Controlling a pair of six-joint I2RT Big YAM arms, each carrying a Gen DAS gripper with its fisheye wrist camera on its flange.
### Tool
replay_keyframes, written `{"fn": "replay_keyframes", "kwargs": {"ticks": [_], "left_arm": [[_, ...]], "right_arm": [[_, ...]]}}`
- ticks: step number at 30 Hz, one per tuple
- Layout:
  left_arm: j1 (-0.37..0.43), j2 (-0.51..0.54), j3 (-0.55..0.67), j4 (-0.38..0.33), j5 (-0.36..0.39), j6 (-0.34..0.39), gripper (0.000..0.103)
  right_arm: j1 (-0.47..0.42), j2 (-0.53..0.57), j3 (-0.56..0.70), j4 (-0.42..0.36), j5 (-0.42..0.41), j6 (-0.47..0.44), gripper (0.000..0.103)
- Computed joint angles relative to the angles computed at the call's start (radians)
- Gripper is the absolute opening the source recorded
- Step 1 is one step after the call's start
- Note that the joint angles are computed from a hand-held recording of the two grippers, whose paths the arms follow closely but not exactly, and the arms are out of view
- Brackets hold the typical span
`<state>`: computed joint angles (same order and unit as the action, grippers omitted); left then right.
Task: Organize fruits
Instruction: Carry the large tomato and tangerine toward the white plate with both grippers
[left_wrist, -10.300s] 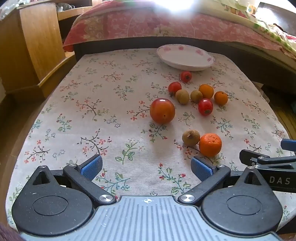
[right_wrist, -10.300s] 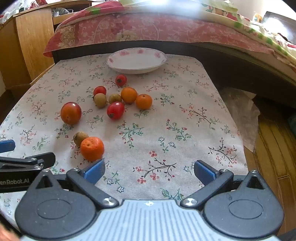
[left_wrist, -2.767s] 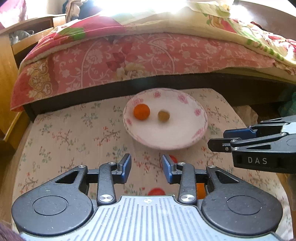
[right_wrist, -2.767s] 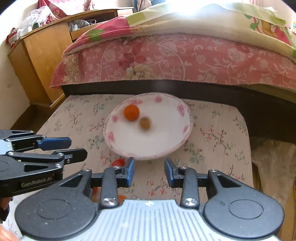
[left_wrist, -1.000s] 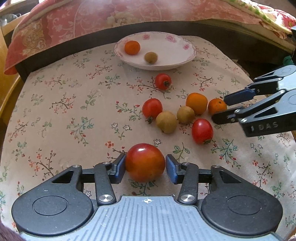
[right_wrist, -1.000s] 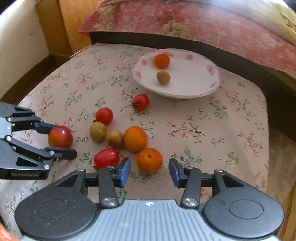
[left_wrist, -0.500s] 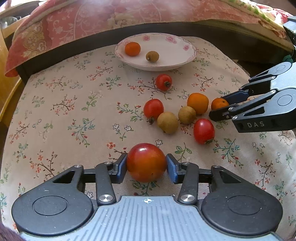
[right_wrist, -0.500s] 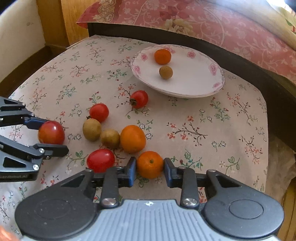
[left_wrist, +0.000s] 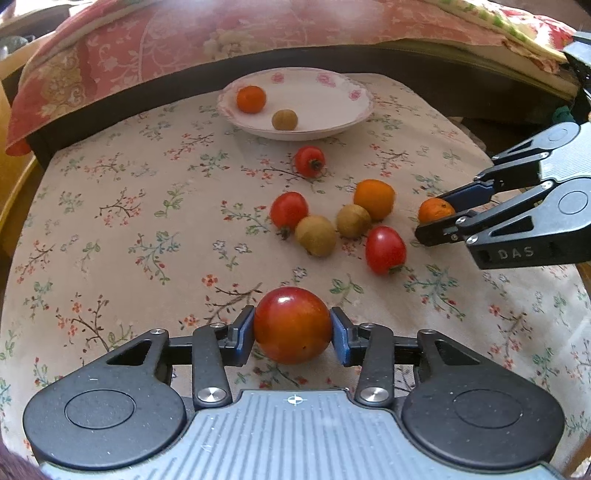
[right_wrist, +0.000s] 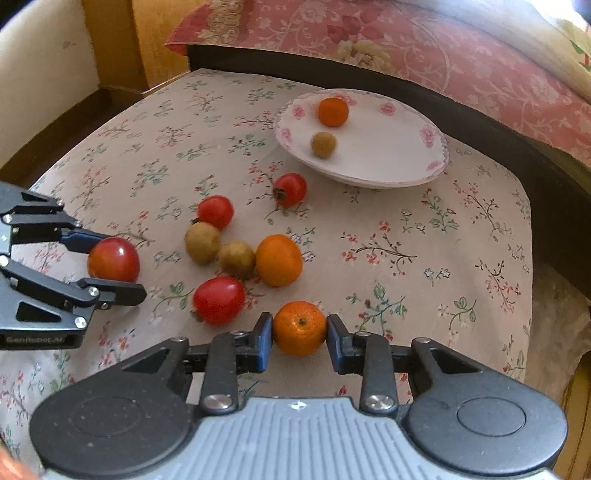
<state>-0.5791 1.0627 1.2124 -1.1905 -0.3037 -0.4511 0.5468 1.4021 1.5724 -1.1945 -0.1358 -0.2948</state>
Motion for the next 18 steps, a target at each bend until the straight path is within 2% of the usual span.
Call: {"fn": "replay_keyframes", "kwargs": {"ticks": [12, 18], "left_arm": [[-0.024, 0.005, -0.014, 0.014, -0.026, 0.034, 0.052], [-0.026, 0.003, -0.014, 0.014, -0.024, 0.029, 0.059]], "right_arm": [[-0.002, -0.007, -0.018, -0.018, -0.029, -0.051, 0.034], [-0.004, -0.003, -0.011, -0.027, -0.036, -0.06, 0.037]]}}
